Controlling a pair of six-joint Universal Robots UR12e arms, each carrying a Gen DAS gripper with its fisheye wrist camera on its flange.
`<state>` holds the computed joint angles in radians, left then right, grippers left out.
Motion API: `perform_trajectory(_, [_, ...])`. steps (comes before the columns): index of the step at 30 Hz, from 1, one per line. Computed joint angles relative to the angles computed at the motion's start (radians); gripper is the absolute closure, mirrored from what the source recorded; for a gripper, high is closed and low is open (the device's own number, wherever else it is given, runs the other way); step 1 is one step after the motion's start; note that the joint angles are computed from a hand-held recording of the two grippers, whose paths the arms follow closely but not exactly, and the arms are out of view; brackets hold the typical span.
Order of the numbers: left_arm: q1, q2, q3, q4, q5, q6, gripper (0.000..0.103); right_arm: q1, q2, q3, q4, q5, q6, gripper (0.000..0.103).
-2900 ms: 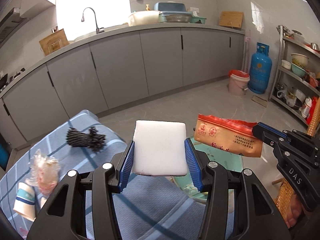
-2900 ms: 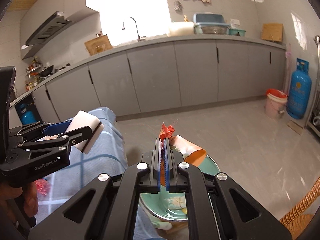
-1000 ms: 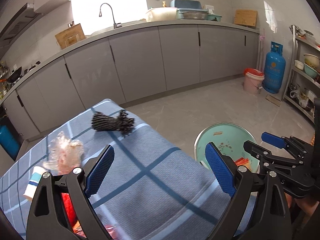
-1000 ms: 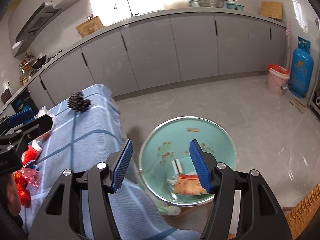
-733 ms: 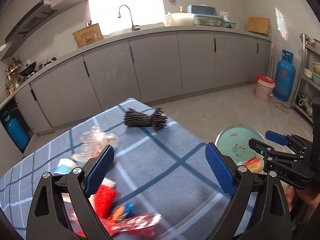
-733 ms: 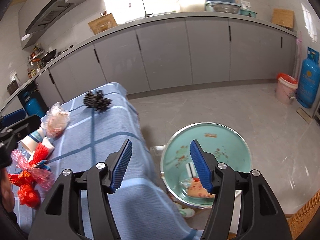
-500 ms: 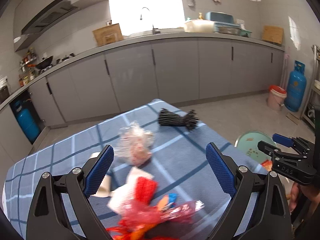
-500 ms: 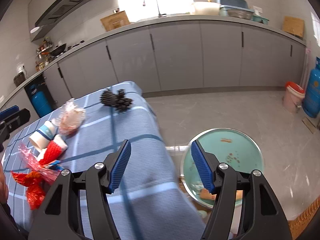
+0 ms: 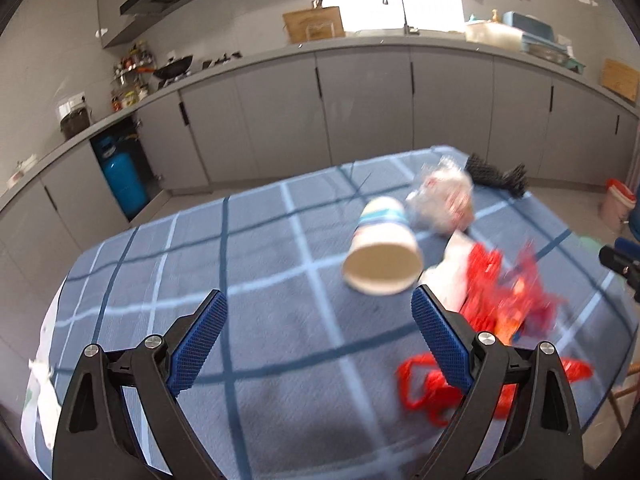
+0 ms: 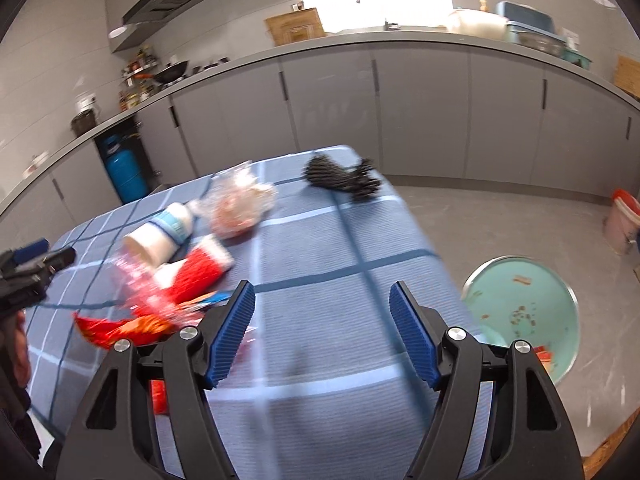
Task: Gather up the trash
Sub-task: 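Move both tools back over the remaining trash on the table, then grasp the red plastic bag with the right tool while the left tool grasps the paper cup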
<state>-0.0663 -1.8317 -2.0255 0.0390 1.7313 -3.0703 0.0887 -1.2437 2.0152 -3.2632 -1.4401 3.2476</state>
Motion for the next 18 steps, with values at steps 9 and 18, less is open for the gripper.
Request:
perform_trajectory(9, [0.016,0.017,-0.052,-0.042,-0.015,-0.046,0.011,0.051,0.022,-0.023,0.022,0.051,-0.064,0.033])
perform_trajectory(18, [0.013,0.019,-0.060,-0.016,-0.065,-0.038,0.011,0.083,0.058,-0.065,0.048,0.061,-0.155,0.034])
